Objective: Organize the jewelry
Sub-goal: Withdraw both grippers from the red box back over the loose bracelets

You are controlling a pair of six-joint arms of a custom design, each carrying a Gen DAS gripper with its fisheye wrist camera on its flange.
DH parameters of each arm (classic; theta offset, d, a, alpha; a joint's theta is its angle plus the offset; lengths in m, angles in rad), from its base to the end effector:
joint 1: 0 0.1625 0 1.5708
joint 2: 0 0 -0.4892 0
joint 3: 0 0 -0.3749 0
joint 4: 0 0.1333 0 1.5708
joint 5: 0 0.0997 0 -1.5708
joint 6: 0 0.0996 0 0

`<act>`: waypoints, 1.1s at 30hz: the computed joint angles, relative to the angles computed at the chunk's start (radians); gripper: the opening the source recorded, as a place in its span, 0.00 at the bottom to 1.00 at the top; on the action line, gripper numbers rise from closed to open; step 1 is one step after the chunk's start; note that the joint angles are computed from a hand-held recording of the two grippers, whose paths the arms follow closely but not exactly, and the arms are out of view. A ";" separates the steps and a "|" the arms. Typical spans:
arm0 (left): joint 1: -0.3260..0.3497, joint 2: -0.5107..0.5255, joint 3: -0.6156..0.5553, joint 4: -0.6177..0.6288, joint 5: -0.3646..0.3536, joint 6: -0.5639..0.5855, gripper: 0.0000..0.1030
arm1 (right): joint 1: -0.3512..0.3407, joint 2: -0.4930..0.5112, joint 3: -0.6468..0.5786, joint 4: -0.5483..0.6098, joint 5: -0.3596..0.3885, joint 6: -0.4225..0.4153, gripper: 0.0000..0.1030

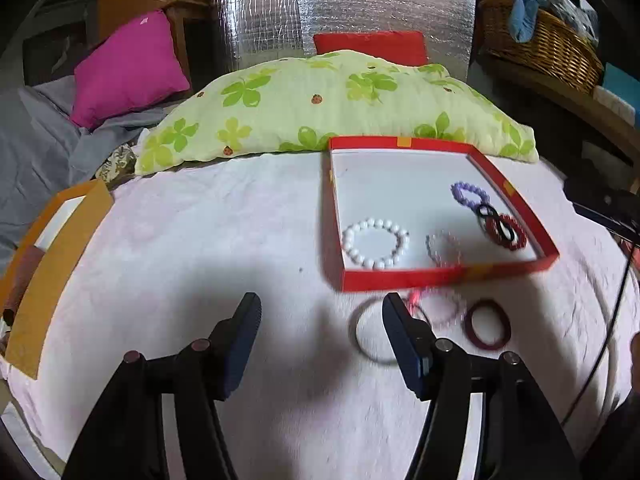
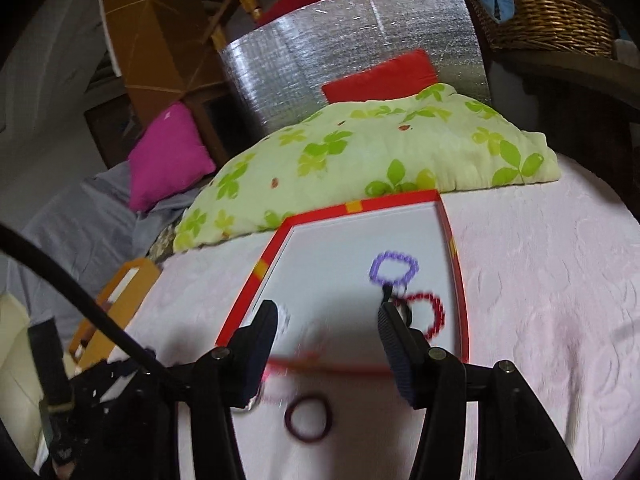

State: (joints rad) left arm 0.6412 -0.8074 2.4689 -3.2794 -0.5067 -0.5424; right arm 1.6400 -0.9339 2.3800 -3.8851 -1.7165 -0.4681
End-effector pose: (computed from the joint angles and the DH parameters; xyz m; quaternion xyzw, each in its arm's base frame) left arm -0.1936 -0.4195 0.0990 0.1540 0.8477 -0.3555 0.3623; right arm 0.1516 -0.4678 0.1962 0.2107 -0.8805 0.3981 0.1478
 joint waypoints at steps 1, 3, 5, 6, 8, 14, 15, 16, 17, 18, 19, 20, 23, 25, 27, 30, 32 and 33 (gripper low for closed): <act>-0.011 -0.002 0.012 0.009 0.005 -0.011 0.62 | -0.001 -0.002 0.026 -0.016 0.000 -0.007 0.55; -0.028 -0.003 0.032 0.009 0.007 -0.022 0.62 | -0.006 -0.003 0.067 -0.036 0.000 -0.012 0.55; -0.037 -0.005 0.044 0.008 0.004 -0.027 0.62 | -0.012 -0.001 0.104 -0.051 -0.008 -0.015 0.55; -0.043 -0.005 0.051 0.005 0.002 -0.029 0.62 | -0.013 0.006 0.122 -0.053 -0.019 -0.014 0.55; -0.052 -0.002 0.057 0.011 0.005 -0.033 0.62 | -0.014 0.019 0.138 -0.046 -0.045 -0.018 0.55; -0.053 0.005 0.054 0.021 0.006 -0.025 0.62 | -0.010 0.049 0.133 -0.024 -0.079 -0.035 0.55; -0.050 0.006 0.051 0.023 0.005 -0.022 0.62 | -0.015 0.046 0.130 -0.010 -0.075 -0.028 0.55; -0.050 0.008 0.050 0.026 0.006 -0.022 0.62 | -0.017 0.044 0.125 0.004 -0.075 -0.022 0.55; -0.049 0.010 0.049 0.029 0.007 -0.025 0.62 | -0.020 0.043 0.121 0.016 -0.080 -0.015 0.55; -0.047 0.011 0.046 0.035 0.006 -0.025 0.62 | -0.020 0.045 0.116 0.025 -0.088 -0.010 0.55; -0.046 0.013 0.045 0.038 0.005 -0.027 0.62 | -0.020 0.046 0.112 0.033 -0.092 -0.007 0.55; -0.044 0.013 0.042 0.042 0.002 -0.028 0.62 | -0.024 0.042 0.110 0.045 -0.092 -0.002 0.55; -0.040 0.018 0.037 0.045 0.000 -0.023 0.62 | -0.032 0.036 0.107 0.058 -0.090 0.005 0.55; -0.037 0.020 0.032 0.061 0.000 -0.027 0.62 | -0.037 0.033 0.105 0.065 -0.090 0.008 0.55; -0.032 0.019 0.028 0.077 -0.005 -0.033 0.62 | -0.044 0.030 0.104 0.073 -0.089 0.011 0.55; -0.023 0.016 0.020 0.107 -0.013 -0.046 0.62 | -0.052 0.028 0.103 0.082 -0.091 0.016 0.55; -0.016 0.013 0.014 0.124 -0.022 -0.054 0.62 | -0.054 0.026 0.101 0.087 -0.092 0.019 0.55; -0.013 0.011 0.012 0.131 -0.027 -0.056 0.62 | -0.057 0.025 0.101 0.088 -0.090 0.021 0.55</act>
